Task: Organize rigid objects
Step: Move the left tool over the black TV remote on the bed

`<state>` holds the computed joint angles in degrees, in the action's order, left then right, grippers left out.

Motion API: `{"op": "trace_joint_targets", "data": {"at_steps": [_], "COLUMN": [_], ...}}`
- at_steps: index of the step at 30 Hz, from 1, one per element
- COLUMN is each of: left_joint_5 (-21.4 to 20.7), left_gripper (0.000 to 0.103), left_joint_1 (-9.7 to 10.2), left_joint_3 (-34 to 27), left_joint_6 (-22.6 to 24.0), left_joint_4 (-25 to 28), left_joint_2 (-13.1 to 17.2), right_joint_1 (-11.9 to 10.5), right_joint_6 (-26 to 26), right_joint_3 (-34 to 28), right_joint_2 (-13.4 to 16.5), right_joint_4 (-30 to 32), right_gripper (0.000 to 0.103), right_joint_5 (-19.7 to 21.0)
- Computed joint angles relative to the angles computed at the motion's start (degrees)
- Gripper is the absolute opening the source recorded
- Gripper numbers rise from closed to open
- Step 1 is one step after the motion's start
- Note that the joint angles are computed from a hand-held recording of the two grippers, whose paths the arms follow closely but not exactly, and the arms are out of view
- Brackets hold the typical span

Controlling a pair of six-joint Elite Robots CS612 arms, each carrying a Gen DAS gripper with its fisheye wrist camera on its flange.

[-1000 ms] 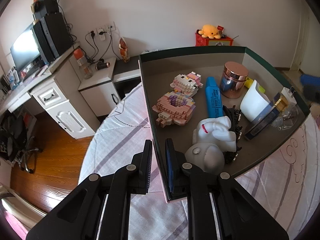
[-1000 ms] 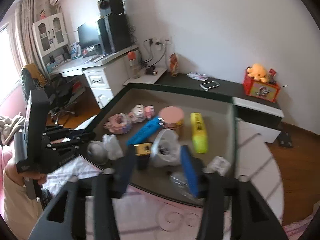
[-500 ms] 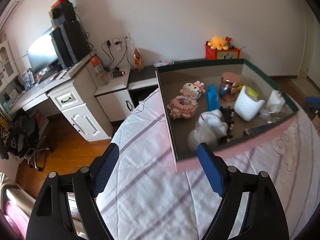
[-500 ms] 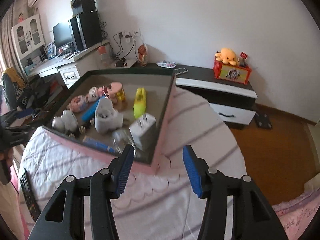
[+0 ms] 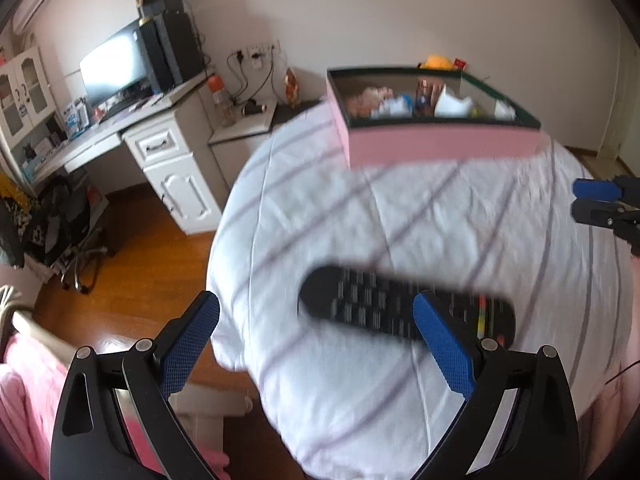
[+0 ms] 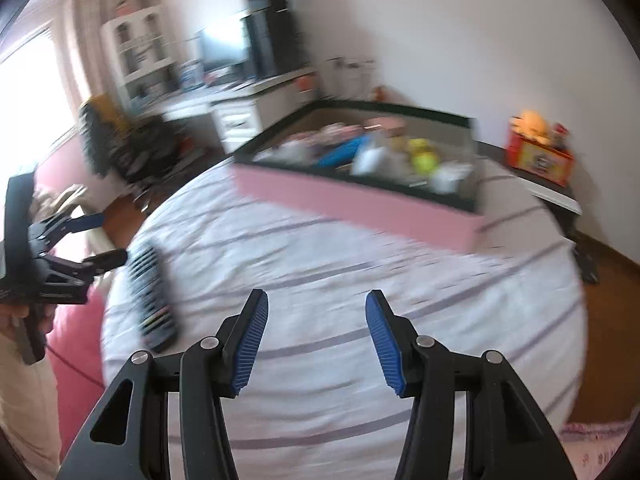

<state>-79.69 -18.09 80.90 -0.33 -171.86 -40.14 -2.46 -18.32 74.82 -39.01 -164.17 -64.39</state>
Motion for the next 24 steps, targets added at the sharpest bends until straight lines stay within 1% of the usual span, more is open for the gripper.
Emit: {"op": "trace_joint_targets", "data": {"at_steps": [1, 4, 6, 8, 10, 12, 15, 17, 18, 19, 23, 24], "left_joint_5": [-0.16, -3.02, -4.09, -4.26, -5.53, -5.24, -5.36, -7.22, -8.49, -8.88, -8.31, -8.43], "left_gripper": [0.099, 0.099, 0.099, 0.099, 0.099, 0.099, 0.099, 0.100, 0.100, 0.100, 0.101, 0.101], "left_joint_1": [0.00, 0.29, 0.36, 0.32, 0.59, 0.69, 0.99, 1.46, 1.72, 1.83, 1.72, 1.72], "left_joint_3": [0.69, 3.12, 3.85, 4.39, 4.24, 4.14, 4.43, 4.54, 4.26, 3.90, 2.75, 2.44], "left_joint_6": [0.01, -1.29, -0.57, 0.05, -0.26, -0.81, -1.11, -2.39, -3.76, -5.30, -9.78, -10.27], "left_joint_4": [-0.23, -0.86, -1.82, -2.29, -1.93, -1.97, -1.57, -2.39, -2.03, -1.52, -0.83, -0.51], "left_joint_2": [-0.23, -1.09, -1.20, -1.30, -1.15, -1.00, -1.10, -1.05, -0.97, -0.86, -0.35, -0.22], "right_joint_1": [0.41, 1.40, 2.25, 3.03, 3.56, 3.84, 4.55, 4.78, 4.81, 4.85, 5.31, 5.49], "right_joint_6": [-0.70, -3.31, -5.90, -7.40, -8.35, -9.30, -10.83, -11.42, -11.70, -11.89, -10.05, -9.28], "right_joint_3": [0.39, 1.43, 1.59, 1.58, 1.58, 1.06, -0.36, -0.93, -1.32, -1.49, -0.95, -0.97], "right_joint_2": [-0.11, -0.47, -0.61, -0.48, -0.35, -0.03, 0.74, 1.08, 1.36, 1.46, 1.61, 1.75], "right_joint_4": [0.29, 1.82, 4.06, 5.03, 6.04, 7.62, 9.68, 10.06, 10.19, 10.18, 6.63, 5.76], "right_gripper": [0.053, 0.053, 0.053, 0.053, 0.053, 0.053, 0.053, 0.053, 0.053, 0.053, 0.052, 0.052], "right_joint_5": [0.22, 1.72, 2.02, 1.50, 1.50, 2.15, 0.69, 0.65, 1.13, 1.23, 0.18, -0.35]}}
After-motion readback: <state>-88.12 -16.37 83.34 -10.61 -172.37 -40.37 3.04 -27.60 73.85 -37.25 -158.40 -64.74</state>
